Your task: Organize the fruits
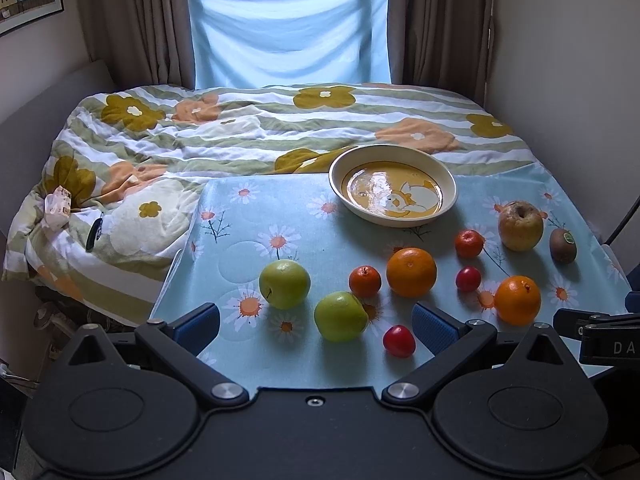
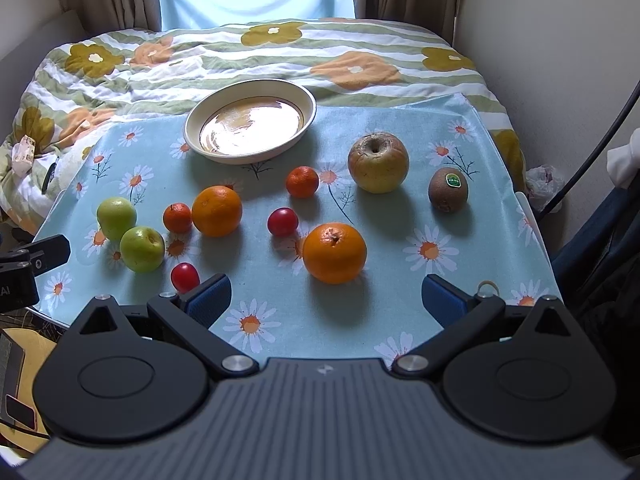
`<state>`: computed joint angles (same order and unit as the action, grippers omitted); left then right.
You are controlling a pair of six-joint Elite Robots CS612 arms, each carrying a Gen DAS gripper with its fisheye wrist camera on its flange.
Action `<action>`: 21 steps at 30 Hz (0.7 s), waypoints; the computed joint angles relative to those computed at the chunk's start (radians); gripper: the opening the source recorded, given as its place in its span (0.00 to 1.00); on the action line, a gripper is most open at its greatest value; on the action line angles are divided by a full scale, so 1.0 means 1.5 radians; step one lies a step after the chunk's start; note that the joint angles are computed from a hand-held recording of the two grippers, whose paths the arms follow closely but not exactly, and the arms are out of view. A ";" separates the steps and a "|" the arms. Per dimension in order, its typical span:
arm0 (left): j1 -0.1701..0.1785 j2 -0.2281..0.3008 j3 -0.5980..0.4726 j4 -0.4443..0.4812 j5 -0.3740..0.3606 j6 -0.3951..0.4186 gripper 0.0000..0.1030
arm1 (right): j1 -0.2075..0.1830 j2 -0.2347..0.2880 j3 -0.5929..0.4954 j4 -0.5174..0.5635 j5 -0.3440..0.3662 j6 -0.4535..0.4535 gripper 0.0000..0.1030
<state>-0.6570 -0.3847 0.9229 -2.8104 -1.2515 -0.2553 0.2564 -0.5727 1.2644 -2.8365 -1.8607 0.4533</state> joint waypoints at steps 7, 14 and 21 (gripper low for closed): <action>0.004 0.007 -0.017 0.010 0.005 0.017 1.00 | -0.002 0.005 -0.014 0.017 -0.002 0.007 1.00; 0.003 0.040 -0.059 -0.005 0.030 0.037 1.00 | -0.006 0.023 -0.029 0.022 -0.017 -0.007 1.00; -0.002 0.097 -0.115 -0.035 0.051 0.057 1.00 | -0.024 0.059 -0.043 -0.020 0.011 -0.050 1.00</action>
<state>-0.6603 -0.2395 0.7500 -2.8627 -1.1744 -0.1695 0.2201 -0.4839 1.2004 -2.8666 -1.8435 0.3787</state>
